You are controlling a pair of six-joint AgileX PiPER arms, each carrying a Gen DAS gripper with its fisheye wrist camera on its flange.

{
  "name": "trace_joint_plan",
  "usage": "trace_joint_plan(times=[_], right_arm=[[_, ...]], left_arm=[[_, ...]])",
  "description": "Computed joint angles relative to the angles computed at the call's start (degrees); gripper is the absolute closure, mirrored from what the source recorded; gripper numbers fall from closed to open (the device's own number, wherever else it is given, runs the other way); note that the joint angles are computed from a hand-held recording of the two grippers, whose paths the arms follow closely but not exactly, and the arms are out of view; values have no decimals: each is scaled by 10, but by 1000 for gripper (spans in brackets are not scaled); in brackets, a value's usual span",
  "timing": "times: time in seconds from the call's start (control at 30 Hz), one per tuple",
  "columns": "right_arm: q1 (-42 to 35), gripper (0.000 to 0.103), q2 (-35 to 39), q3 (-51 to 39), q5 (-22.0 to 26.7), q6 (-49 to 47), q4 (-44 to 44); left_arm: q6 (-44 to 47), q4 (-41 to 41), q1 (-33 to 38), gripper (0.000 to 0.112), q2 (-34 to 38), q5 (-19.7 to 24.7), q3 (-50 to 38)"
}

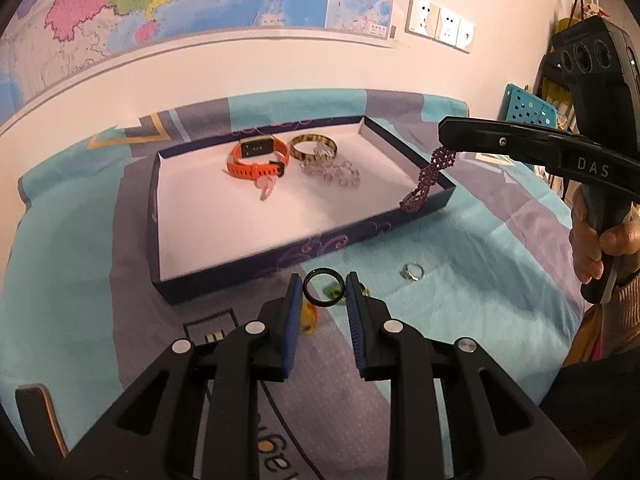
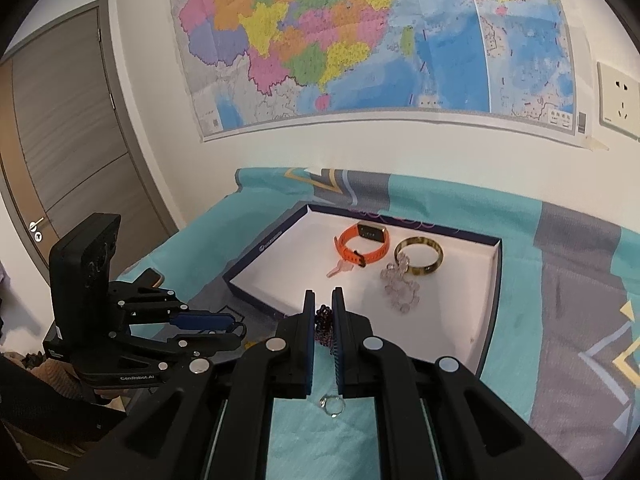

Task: Organize jewelry
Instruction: 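Carry the black ring into the box with the left tool while the right tool carries the beaded bracelet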

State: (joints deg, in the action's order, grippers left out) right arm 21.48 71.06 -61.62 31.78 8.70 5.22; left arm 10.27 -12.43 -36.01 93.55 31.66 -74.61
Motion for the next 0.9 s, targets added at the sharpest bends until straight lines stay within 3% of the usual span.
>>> trace_joint_plan(times=[0.9], right_arm=[[-65, 96, 119, -79, -11, -90, 79]], left_arm=[[-20, 18, 26, 90, 125, 54, -175]])
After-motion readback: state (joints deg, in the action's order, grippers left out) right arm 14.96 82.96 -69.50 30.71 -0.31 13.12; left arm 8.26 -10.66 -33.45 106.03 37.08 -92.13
